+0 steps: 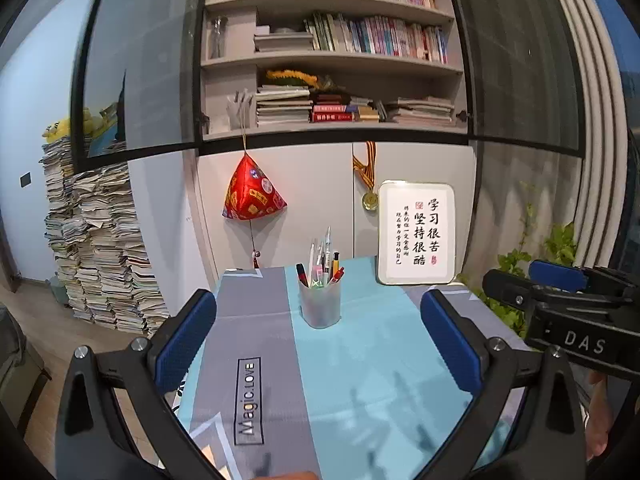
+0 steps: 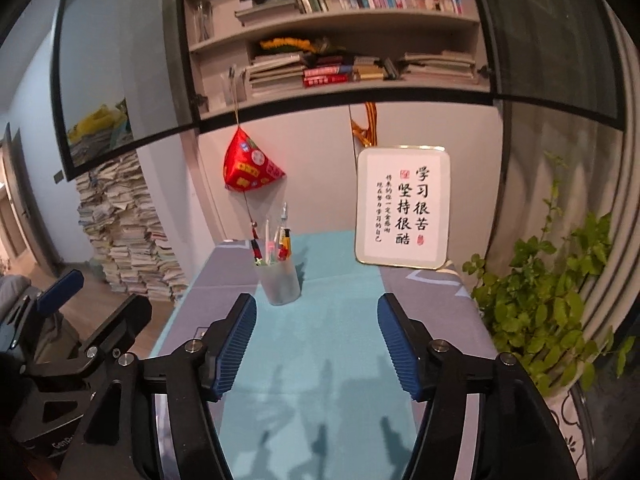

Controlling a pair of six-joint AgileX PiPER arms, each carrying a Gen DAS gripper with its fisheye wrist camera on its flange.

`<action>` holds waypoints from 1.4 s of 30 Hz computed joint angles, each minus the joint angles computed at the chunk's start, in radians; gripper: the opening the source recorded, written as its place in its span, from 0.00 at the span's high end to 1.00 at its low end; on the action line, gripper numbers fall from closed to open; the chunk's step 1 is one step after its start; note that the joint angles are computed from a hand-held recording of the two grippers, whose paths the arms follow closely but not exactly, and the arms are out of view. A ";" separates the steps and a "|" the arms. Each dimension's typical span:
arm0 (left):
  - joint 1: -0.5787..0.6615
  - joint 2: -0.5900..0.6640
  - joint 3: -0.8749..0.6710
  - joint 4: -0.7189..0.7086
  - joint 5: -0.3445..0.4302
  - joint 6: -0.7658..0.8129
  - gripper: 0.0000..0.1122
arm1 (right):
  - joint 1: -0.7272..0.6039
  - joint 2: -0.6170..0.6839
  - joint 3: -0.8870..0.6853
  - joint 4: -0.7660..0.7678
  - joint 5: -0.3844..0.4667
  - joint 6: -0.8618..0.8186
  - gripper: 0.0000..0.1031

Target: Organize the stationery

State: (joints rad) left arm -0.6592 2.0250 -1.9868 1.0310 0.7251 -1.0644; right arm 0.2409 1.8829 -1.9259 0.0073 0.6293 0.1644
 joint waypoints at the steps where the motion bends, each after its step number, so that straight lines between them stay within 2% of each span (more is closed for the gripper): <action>1: -0.007 -0.016 0.025 0.016 -0.002 -0.020 0.09 | 0.004 -0.019 0.023 -0.008 -0.010 0.005 0.36; 4: -0.037 -0.068 0.104 0.091 0.013 -0.097 0.09 | 0.017 -0.097 0.116 -0.026 -0.063 0.014 0.36; 8: -0.065 -0.121 0.182 0.187 0.030 -0.195 0.09 | 0.042 -0.178 0.216 -0.119 -0.130 0.092 0.26; 16: -0.086 -0.177 0.256 0.261 0.050 -0.297 0.09 | 0.064 -0.251 0.295 -0.168 -0.179 0.135 0.25; 42: -0.094 -0.170 0.250 0.250 0.068 -0.282 0.09 | 0.075 -0.259 0.304 -0.172 -0.183 0.136 0.25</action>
